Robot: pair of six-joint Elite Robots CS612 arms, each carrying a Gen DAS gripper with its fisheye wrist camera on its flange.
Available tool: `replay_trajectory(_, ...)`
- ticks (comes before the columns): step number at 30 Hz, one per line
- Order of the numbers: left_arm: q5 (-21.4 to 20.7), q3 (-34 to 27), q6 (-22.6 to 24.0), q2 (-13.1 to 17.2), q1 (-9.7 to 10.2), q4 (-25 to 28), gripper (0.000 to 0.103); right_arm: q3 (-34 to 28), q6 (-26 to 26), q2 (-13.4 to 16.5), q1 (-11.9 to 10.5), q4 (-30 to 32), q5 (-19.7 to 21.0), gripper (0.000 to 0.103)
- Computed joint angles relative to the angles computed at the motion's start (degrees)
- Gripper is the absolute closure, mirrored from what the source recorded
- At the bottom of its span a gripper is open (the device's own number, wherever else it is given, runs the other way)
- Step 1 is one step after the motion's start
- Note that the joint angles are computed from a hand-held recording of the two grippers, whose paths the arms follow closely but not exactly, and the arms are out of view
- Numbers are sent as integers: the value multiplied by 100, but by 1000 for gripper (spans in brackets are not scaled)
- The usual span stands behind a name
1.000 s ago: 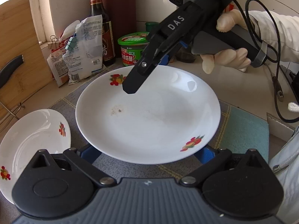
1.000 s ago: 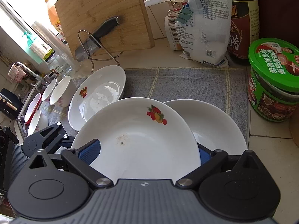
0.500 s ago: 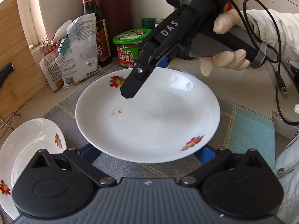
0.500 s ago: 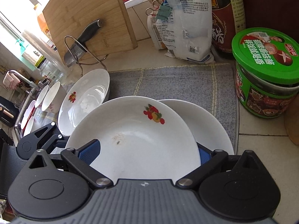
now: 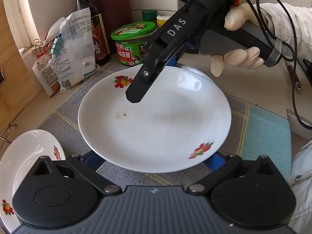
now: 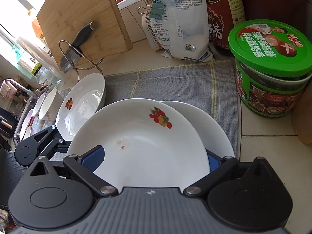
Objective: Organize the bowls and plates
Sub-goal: 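Lower the flowered plate against the stained plate with the right tool, then set the flowered plate onto the stained plate and open the right tool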
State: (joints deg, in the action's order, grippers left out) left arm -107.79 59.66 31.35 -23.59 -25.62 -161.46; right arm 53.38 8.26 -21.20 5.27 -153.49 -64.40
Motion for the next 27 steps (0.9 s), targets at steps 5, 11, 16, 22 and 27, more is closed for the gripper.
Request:
replay_trajectory(5, 41, -11, 53, -14, -5, 102, 1, 2, 1, 3, -12, 6, 63, 0)
replay_trajectory(11, 77, 17, 100, -32, -5, 51, 2, 7, 0, -2, -14, 24, 65, 0)
replay_trajectory(16, 157, 77, 155, -56, -18, -53, 2, 20, -17, -23, -1, 77, -2, 0)
replay_trajectory(22, 137, 170, 137, -98, -8, -178, 2, 45, -29, -41, -2, 97, -26, 0)
replay_trajectory(27, 153, 168, 170, -88, -14, -217, 1, 85, -30, -79, 10, 138, -117, 0)
